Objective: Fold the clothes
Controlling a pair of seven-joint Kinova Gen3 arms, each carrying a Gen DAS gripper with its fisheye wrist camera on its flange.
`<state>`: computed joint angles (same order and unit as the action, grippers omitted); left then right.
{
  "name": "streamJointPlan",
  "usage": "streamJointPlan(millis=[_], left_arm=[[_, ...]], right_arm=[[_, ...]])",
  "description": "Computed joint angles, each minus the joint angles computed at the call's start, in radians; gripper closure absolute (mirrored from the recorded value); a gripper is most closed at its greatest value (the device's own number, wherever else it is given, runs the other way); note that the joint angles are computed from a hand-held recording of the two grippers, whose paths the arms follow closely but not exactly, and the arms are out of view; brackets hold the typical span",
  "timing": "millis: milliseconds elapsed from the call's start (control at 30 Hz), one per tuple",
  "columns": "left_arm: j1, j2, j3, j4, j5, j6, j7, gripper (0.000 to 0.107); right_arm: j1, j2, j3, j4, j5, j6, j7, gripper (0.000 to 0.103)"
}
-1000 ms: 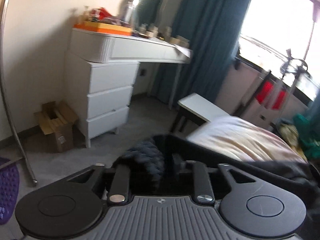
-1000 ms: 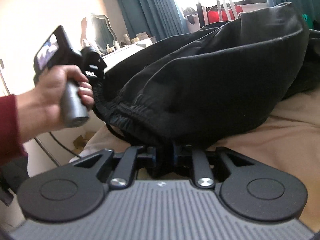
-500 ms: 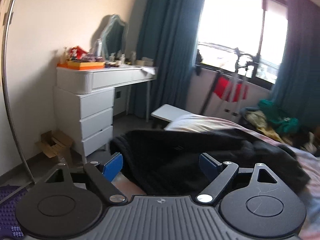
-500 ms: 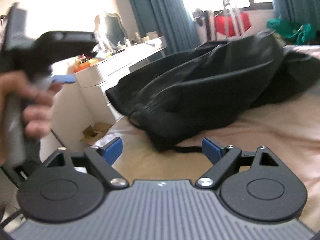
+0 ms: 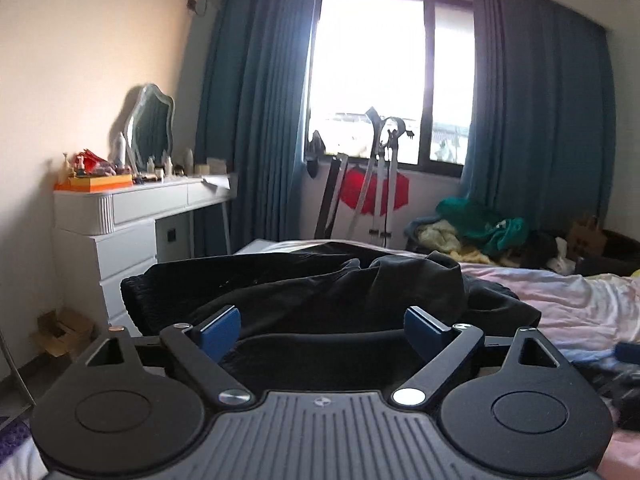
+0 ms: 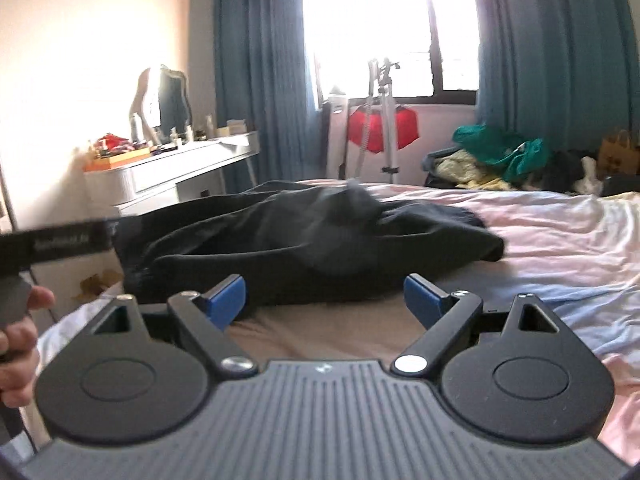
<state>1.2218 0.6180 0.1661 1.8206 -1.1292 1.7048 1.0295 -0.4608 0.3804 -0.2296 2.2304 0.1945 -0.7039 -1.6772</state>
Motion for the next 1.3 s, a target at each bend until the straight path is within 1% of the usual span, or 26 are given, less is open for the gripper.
streamJointPlan(millis=[33, 100, 167, 200, 300, 433, 500, 567, 600, 633, 700, 767, 833, 867, 933, 1000, 1067, 1100, 1167, 1200, 1233, 1267, 1300], left_arm=[[0.001, 0.022, -0.001, 0.0, -0.001, -0.011, 0.024, 0.017], [-0.003, 0.051, -0.003, 0.005, 0.023, -0.039, 0.059, 0.017], [-0.003, 0.053, -0.01, 0.017, 0.043, -0.084, 0.083, 0.018], [-0.002, 0.049, -0.017, 0.024, 0.055, -0.099, 0.083, 0.018], [0.011, 0.046, -0.05, 0.036, 0.081, -0.13, 0.08, 0.018], [-0.01, 0.043, -0.05, 0.043, 0.078, -0.165, 0.052, 0.018], [-0.044, 0.04, -0.042, 0.051, 0.045, -0.183, 0.014, 0.018], [-0.088, 0.02, -0.057, 0.068, -0.008, -0.228, -0.052, 0.019], [-0.102, 0.009, -0.085, 0.073, -0.034, -0.267, -0.091, 0.021], [-0.125, -0.003, -0.1, 0.086, -0.073, -0.307, -0.115, 0.021], [-0.178, -0.029, -0.13, 0.097, -0.154, -0.388, -0.125, 0.021], [-0.269, -0.066, -0.113, 0.108, -0.235, -0.47, -0.097, 0.021], [-0.347, -0.085, -0.122, 0.1, -0.315, -0.551, -0.109, 0.023], [-0.362, -0.085, -0.15, 0.085, -0.344, -0.582, -0.132, 0.023], [-0.395, -0.074, -0.203, 0.025, -0.37, -0.651, -0.198, 0.023], [-0.456, -0.046, -0.208, -0.065, -0.358, -0.691, -0.279, 0.025], [-0.542, -0.012, -0.167, -0.158, -0.356, -0.714, -0.36, 0.028], [-0.572, 0.006, -0.156, -0.204, -0.341, -0.719, -0.394, 0.032], [-0.616, 0.042, -0.156, -0.297, -0.299, -0.742, -0.462, 0.034], [-0.653, 0.057, -0.136, -0.343, -0.271, -0.755, -0.503, 0.037], [-0.699, 0.074, -0.1, -0.39, -0.251, -0.76, -0.543, 0.039], [-0.745, 0.095, -0.053, -0.436, -0.227, -0.753, -0.584, 0.043], [-0.789, 0.118, -0.007, -0.482, -0.203, -0.744, -0.625, 0.048]], right_arm=[[0.011, 0.002, 0.011, 0.009, -0.003, -0.014, 0.01, 0.015], [-0.003, 0.027, 0.029, 0.011, -0.046, -0.038, 0.035, 0.015], [0.005, 0.032, 0.031, 0.028, -0.085, -0.063, 0.019, 0.015], [0.012, 0.034, 0.025, 0.033, -0.109, -0.067, 0.009, 0.015], [-0.021, 0.024, 0.04, 0.026, -0.2, -0.038, -0.04, 0.015], [-0.029, 0.026, 0.045, 0.039, -0.213, -0.073, -0.025, 0.015], [-0.043, 0.032, 0.054, 0.042, -0.233, -0.088, -0.003, 0.015], [-0.051, 0.04, 0.062, 0.036, -0.251, -0.089, 0.015, 0.015], [-0.049, 0.041, 0.061, 0.03, -0.264, -0.074, 0.027, 0.015], [-0.065, 0.043, 0.077, 0.025, -0.294, -0.064, 0.045, 0.015], [-0.076, 0.052, 0.092, 0.01, -0.338, -0.036, 0.066, 0.015], [-0.052, 0.074, 0.085, -0.015, -0.341, -0.008, 0.037, 0.015], [-0.019, 0.102, 0.075, -0.04, -0.327, 0.018, -0.011, 0.015], [0.0, 0.116, 0.068, -0.053, -0.312, 0.029, -0.04, 0.015], [0.031, 0.141, 0.056, -0.069, -0.283, 0.026, -0.087, 0.015], [0.026, 0.169, 0.065, -0.078, -0.296, -0.022, -0.117, 0.015], [0.022, 0.198, 0.07, -0.086, -0.312, -0.074, -0.142, 0.015], [0.017, 0.209, 0.074, -0.084, -0.314, -0.111, -0.146, 0.015], [0.01, 0.228, 0.082, -0.086, -0.32, -0.164, -0.151, 0.015], [0.004, 0.236, 0.088, -0.092, -0.331, -0.166, -0.139, 0.015], [-0.003, 0.239, 0.097, -0.101, -0.348, -0.152, -0.142, 0.015], [0.009, 0.244, 0.094, -0.116, -0.349, -0.122, -0.162, 0.015], [0.039, 0.25, 0.077, -0.136, -0.335, -0.082, -0.197, 0.015]])
